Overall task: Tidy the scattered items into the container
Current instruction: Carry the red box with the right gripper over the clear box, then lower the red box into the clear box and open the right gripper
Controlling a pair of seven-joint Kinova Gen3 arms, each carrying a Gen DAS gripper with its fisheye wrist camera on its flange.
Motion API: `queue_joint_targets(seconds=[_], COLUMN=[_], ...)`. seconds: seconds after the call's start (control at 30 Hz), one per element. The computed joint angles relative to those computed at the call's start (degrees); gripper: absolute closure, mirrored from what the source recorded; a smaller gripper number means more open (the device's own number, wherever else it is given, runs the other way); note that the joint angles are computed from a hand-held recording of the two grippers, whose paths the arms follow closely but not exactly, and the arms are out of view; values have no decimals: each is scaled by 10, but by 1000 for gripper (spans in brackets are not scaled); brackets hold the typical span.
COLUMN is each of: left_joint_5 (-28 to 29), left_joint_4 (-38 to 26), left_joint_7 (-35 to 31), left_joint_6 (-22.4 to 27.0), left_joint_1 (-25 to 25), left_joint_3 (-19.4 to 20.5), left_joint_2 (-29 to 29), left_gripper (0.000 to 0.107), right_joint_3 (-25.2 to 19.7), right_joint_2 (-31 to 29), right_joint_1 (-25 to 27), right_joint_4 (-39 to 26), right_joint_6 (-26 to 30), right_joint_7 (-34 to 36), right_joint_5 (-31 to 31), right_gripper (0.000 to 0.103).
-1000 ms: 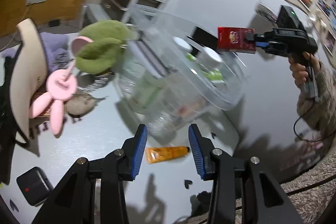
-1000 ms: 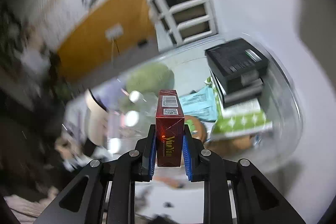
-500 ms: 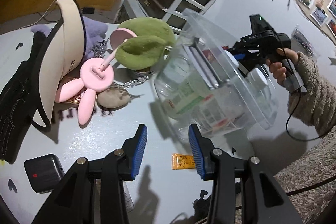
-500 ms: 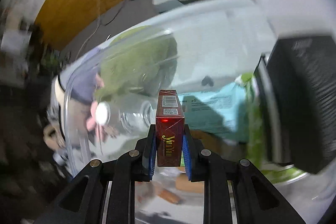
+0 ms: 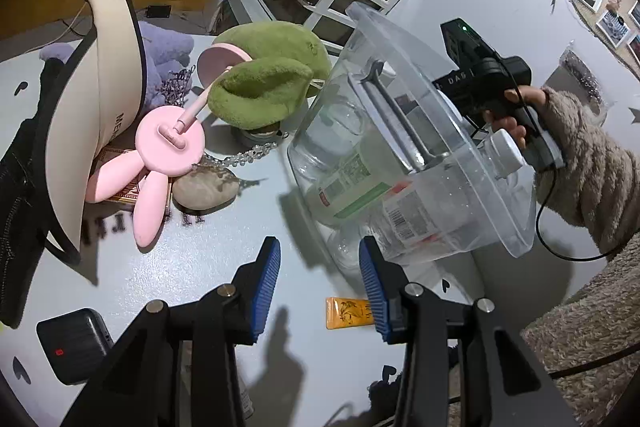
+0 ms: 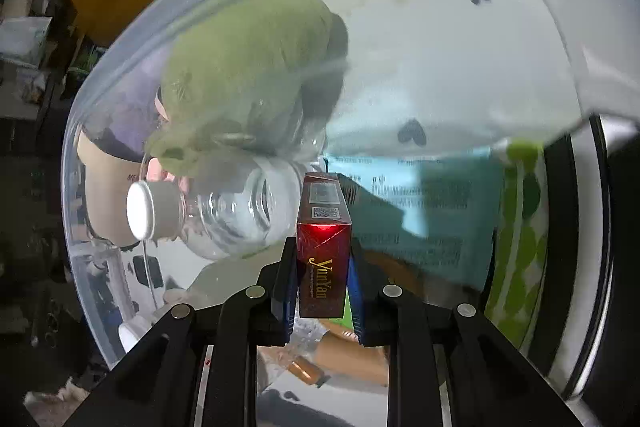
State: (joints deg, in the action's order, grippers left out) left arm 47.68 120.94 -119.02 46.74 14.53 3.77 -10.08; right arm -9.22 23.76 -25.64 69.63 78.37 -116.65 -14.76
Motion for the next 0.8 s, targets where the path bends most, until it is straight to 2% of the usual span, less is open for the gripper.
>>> queue_joint_targets(seconds=[0.07,0.13,0.17,0.2,0.4,0.5,0.6,0.7,0.8], left_joint_5=[-2,-4,-4,-5,-4,-1,1,0,-2], left_joint_4=[0,-1,0,1,2,3,2,1,2], left_joint_7=[1,4,6,8,11,6,5,5,9], left_joint_6=[1,0,0,-1,-3,-1,-1,-2,-3], left_joint_1=[-1,-2,-3,-4,-5,-5,-5,-4,-4], left_joint_3=[0,0,-1,-1,-4,-5,-3,-2,-1], left_joint_2=[1,1,1,1,0,0,1,2,0], left_gripper=[67,67,67,67,67,67,67,67,67], right_joint_3=[-1,10,14,18,18,21,29,27,27], right_joint_2=[15,31,35,33,22,28,43,48,54], right_joint_1=[-1,-22,-32,-42,-54,-68,-103,-112,-101], right_joint_4=[-22,-52,-61,-65,-66,-74,-86,-74,-63], right_joint_6=[23,55,66,67,70,93,120,120,106], right_joint_7=[8,-10,-17,-23,-37,-62,-85,-86,-86], right_joint_5=[8,39,55,70,91,104,151,170,162], right_gripper=[79,63,37,27,27,27,27,27,27])
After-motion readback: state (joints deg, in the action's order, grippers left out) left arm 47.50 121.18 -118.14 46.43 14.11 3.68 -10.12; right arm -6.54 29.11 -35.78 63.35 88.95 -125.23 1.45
